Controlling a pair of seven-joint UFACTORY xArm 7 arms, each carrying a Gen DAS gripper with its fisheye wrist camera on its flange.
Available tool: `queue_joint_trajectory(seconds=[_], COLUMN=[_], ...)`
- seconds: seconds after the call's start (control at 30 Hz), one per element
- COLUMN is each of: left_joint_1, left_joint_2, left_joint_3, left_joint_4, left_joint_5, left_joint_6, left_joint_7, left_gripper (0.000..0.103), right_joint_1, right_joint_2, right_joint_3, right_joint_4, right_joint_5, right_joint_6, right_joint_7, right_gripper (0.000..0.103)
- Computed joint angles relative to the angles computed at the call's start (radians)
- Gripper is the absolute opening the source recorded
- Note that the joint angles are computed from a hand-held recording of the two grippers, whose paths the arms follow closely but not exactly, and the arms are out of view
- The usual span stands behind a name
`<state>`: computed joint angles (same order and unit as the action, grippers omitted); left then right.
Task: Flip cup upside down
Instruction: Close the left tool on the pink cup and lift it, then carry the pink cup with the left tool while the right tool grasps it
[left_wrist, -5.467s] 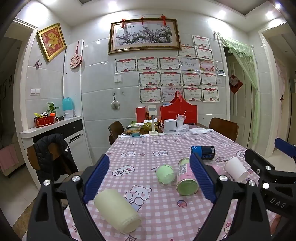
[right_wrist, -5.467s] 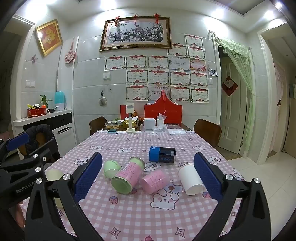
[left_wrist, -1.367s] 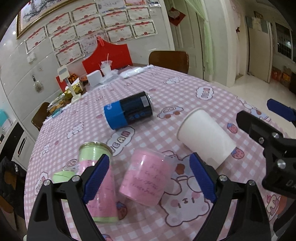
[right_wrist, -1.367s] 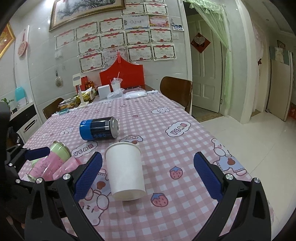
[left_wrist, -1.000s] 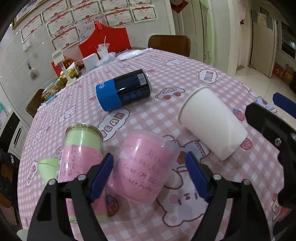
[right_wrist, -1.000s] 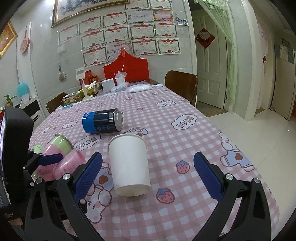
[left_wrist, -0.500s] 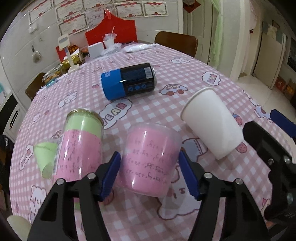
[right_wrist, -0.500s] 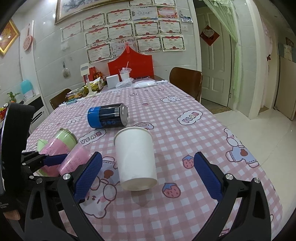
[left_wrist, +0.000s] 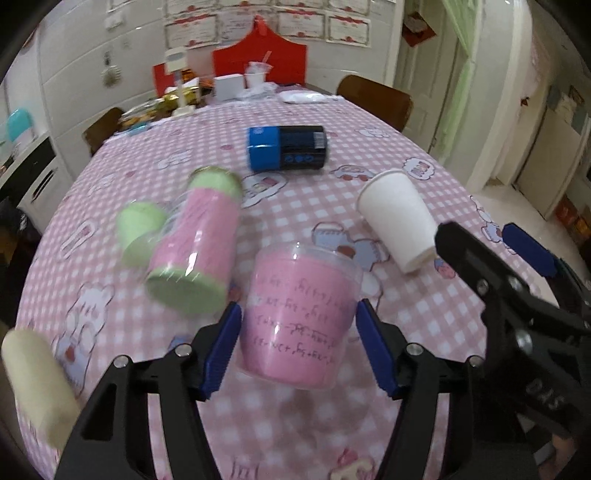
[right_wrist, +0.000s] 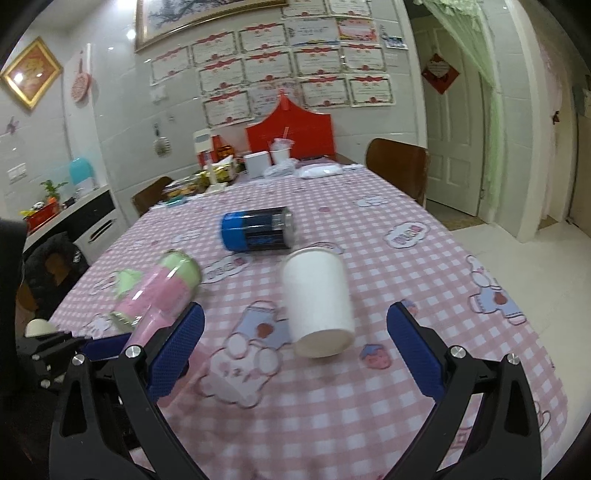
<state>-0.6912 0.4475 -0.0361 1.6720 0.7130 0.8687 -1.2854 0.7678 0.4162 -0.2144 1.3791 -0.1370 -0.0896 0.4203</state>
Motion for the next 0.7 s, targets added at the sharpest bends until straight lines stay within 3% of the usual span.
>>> queue_joint_trajectory(seconds=[0.1, 0.23, 0.3, 0.47, 0.7], left_joint_1=[-0.010, -0.014, -0.004, 0.051, 0.114], left_joint_2=[-0.071, -0.157, -0.186, -0.245, -0.308], left_joint_3=[-0.001, -0.026, -0.044, -0.091, -0.124], left_joint_4=[-0.094, -0.204, -0.242, -0.332, -0.441], left_joint_5=[0.028, 0.088, 0.108, 0.103, 0.110], left_joint_6=[0.002, 0.066, 0.112, 0.113, 0.032], left_joint_7=[-0.075, -0.195, -0.240, -0.295, -0.364], left_gripper=[0.064, 0.064, 0.064, 0.064, 0.064], right_joint_1=[-0.040, -0.111, -0.092, -0.124, -0.125], right_joint_2=[-0.018, -0.022, -0.022, -0.008, 0.021], right_joint_3=[0.075, 0.194, 0.189, 0.267, 0.313], right_joint_4=[-0.014, -0.012, -0.008, 0.016, 0.073], right_joint_5=[-0.006, -0.003, -0.012, -0.013, -0.008], right_joint_6=[0.013, 0.044, 0.060, 0.095, 0.163], right_joint_7=[-0.031, -0.069, -0.063, -0.085, -0.100], right_gripper=[0.095, 0.095, 0.095, 0.095, 0.095])
